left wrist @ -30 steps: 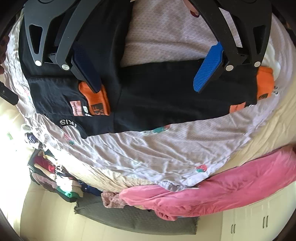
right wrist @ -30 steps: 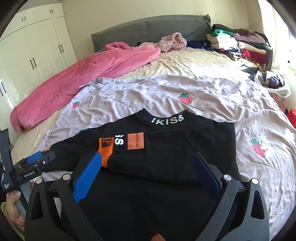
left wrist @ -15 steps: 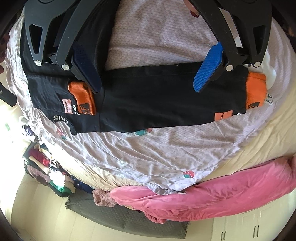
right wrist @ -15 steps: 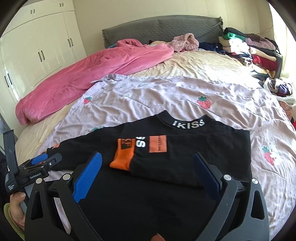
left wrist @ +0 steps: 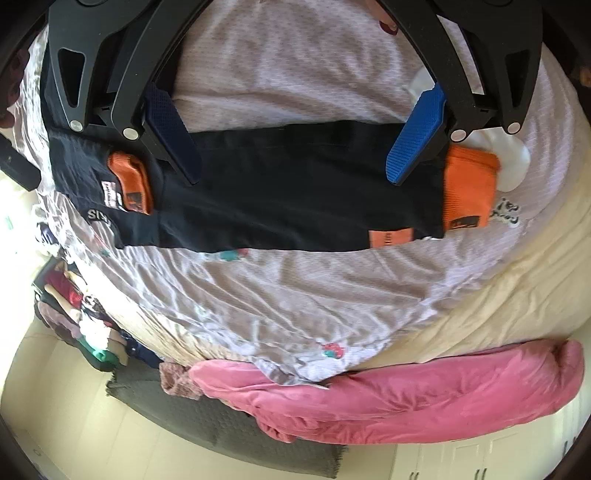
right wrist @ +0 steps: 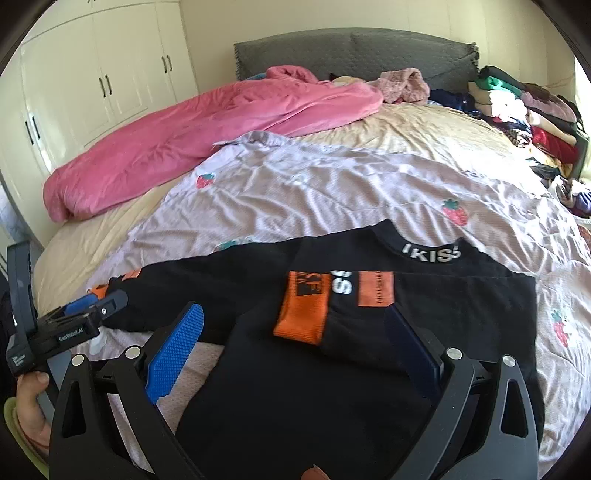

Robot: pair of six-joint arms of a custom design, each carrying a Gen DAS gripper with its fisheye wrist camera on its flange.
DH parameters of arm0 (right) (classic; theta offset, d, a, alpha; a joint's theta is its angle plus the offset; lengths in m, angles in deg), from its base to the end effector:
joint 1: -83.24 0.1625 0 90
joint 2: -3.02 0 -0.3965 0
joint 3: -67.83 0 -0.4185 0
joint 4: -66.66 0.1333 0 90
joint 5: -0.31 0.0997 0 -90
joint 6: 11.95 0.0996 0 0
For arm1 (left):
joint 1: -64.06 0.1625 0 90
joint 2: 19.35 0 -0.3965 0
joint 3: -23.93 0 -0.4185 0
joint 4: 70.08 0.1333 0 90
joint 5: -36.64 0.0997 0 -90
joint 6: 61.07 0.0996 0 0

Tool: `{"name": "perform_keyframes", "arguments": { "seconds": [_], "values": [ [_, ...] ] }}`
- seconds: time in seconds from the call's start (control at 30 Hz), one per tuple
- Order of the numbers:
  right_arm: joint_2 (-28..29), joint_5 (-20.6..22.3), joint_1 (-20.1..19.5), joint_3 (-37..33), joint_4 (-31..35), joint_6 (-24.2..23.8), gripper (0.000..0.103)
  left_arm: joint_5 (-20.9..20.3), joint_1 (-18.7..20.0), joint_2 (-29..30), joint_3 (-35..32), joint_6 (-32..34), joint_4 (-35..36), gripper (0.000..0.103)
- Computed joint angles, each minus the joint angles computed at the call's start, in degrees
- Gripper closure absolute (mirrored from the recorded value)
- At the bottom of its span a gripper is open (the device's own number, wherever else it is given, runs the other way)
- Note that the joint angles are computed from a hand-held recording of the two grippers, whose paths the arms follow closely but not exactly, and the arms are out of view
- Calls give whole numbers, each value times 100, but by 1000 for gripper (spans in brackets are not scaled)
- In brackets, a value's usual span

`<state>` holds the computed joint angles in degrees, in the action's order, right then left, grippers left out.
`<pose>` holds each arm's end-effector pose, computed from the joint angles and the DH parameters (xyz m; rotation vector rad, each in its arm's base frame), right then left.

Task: Fold small clothes
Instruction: 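Move the left gripper to the orange cuff of the other sleeve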

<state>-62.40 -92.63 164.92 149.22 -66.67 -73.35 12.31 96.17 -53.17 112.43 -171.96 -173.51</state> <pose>0.0253 -0.7127 0.3654 1.2275 -2.4965 0.5148 -0.4054 -0.5189 -0.0549 -0.4674 2.0494 -1.2367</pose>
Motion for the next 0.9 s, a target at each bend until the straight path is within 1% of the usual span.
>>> {"name": "perform_keyframes", "arguments": {
  "seconds": [0.07, 0.23, 0.33, 0.4, 0.5, 0.7, 0.77, 0.9],
  "values": [
    [9, -58, 31, 86, -35, -20, 5, 23, -23, -99, 139, -210, 45, 10],
    [47, -191, 93, 284, -180, -162, 5, 62, -64, -272, 297, -1031, 620, 9],
    [107, -309, 123, 388, -311, -235, 5, -35, -54, -340, 306, -1666, 1164, 9],
    [143, -372, 139, 432, -342, -259, 5, -171, -43, -360, 237, -2230, 1742, 9],
    [181, -413, 153, 497, -363, -309, 5, -395, -5, -430, 258, -2888, 2264, 10],
    [245, -465, 152, 555, -501, -387, 5, -633, 70, -646, 608, -3592, 2339, 10],
    [289, -495, 137, 516, -466, -359, 5, -722, 78, -679, 638, -3844, 2497, 10],
    [371, -558, 112, 450, -473, -345, 5, -717, 95, -818, 871, -4088, 2374, 10]
  ]
}}
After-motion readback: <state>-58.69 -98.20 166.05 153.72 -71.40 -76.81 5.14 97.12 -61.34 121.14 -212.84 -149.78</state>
